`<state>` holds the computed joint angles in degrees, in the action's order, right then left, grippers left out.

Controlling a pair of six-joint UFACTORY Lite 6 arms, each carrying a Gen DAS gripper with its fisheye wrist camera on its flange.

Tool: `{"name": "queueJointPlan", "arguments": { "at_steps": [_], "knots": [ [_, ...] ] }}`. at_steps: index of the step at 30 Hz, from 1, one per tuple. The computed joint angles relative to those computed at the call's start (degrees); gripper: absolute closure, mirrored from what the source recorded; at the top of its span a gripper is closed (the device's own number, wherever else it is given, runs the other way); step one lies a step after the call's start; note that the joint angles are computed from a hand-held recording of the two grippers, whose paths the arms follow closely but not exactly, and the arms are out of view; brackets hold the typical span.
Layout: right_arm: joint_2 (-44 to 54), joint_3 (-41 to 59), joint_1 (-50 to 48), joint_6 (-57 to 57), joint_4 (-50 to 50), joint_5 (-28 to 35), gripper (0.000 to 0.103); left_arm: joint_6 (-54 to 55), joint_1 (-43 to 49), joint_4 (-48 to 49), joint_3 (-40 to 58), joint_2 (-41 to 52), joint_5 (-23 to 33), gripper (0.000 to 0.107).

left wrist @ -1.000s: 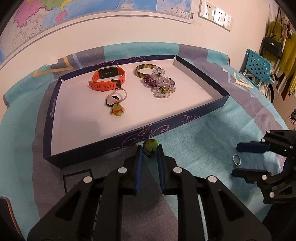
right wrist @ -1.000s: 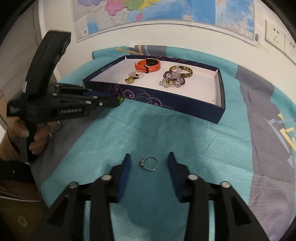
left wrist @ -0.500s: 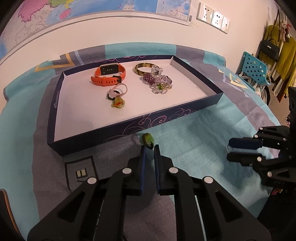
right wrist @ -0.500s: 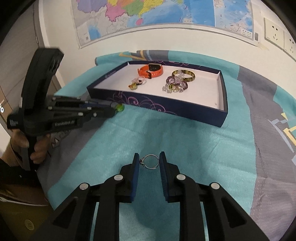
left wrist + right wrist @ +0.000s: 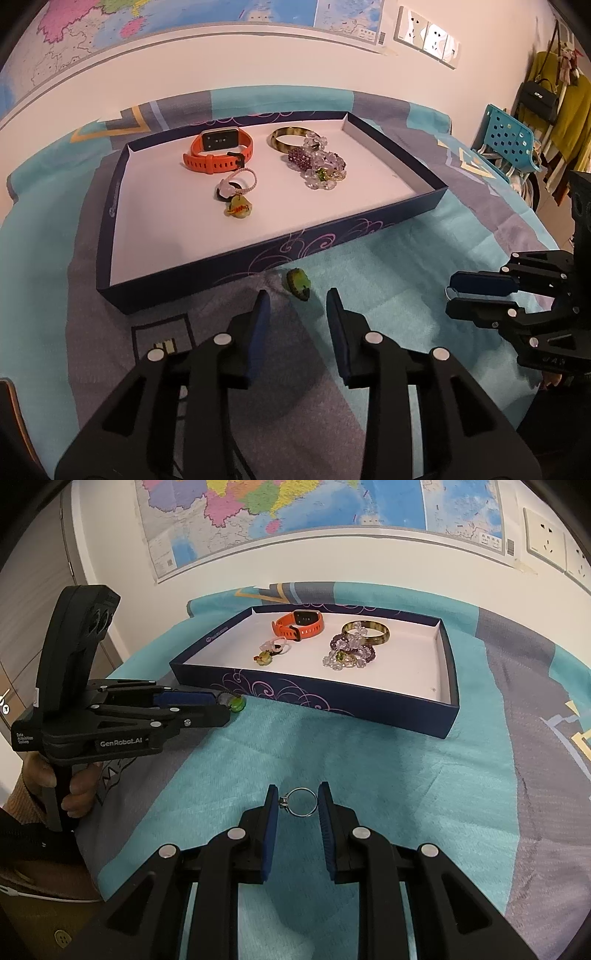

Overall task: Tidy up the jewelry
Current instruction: 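Grasp the green glass bead with the left tool while the right tool grasps the silver ring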

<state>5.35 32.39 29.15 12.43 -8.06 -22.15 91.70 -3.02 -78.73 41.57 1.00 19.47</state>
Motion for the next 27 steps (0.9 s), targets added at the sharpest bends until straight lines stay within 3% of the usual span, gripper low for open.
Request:
{"name": "queueJointPlan", "arguments": {
  "at_steps": [5, 7, 9, 27],
  "knots": [
    [0.58, 0.52, 0.12, 0.34, -0.23, -0.11, 0.083, -1.30, -1.35, 0.56, 1.91, 2.11, -1.32, 0.077],
    [0.79, 0.65, 0.13, 0.50, -0.39, -0.22, 0.083, -2.56, -2.17, 1.36, 2.45, 2.72, -2.62, 0.089],
    [1.06, 0.89, 0.08, 0.86, -0.74, -0.35, 0.083, -2.72, -2.81, 1.35, 2.56, 2.82, -3.96, 0.093],
    [1.41, 3.21, 0.54, 0.89, -0.76, -0.84, 0.083, -0.95, -0.44, 0.00, -1.23, -3.06, -0.62, 0.093]
  ]
}}
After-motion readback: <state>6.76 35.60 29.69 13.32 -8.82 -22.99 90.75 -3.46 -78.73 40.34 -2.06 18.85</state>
